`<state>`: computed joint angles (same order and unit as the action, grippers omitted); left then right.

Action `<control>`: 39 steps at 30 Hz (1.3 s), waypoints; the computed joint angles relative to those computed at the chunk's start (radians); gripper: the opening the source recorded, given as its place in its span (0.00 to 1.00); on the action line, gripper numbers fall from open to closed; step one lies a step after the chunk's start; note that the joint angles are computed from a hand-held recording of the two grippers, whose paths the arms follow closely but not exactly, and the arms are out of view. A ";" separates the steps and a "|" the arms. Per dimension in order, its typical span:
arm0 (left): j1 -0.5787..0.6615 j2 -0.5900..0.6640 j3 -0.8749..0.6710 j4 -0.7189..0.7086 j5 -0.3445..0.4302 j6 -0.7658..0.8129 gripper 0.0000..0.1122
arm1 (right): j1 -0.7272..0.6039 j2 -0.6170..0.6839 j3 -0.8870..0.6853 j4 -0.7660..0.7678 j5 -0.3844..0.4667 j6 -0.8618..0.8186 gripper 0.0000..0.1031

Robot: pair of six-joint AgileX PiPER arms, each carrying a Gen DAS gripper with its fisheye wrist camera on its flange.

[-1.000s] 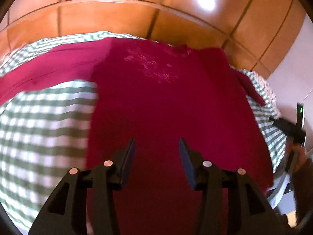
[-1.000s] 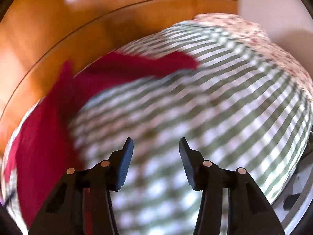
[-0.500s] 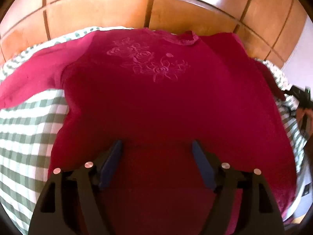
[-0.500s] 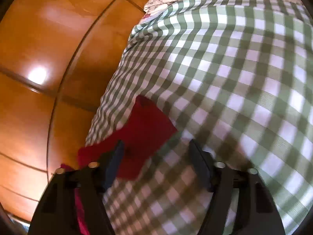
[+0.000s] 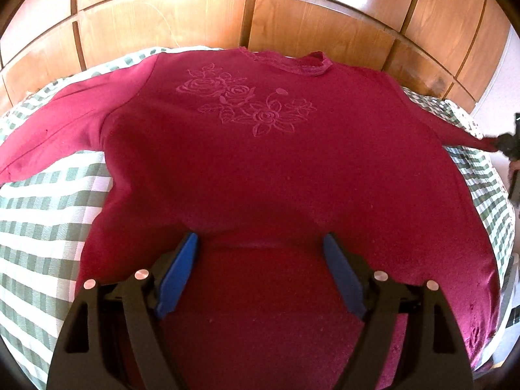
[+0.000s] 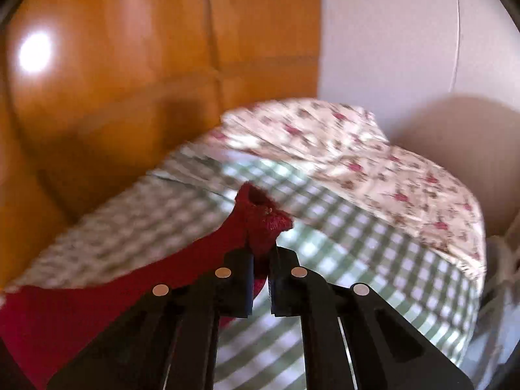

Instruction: Fold small clothes

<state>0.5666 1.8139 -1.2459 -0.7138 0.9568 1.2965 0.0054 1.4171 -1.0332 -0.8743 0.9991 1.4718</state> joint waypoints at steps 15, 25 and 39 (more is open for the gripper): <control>0.020 0.005 0.014 -0.045 0.010 0.064 0.76 | 0.229 -0.145 0.201 0.173 -0.176 0.130 0.68; 0.010 -0.057 0.064 -0.032 -0.059 0.030 0.79 | 0.737 0.099 0.082 0.336 -0.442 0.142 0.32; 0.137 -0.283 0.129 -0.149 -0.087 0.110 0.81 | 0.938 0.258 -0.151 0.286 0.029 0.096 0.09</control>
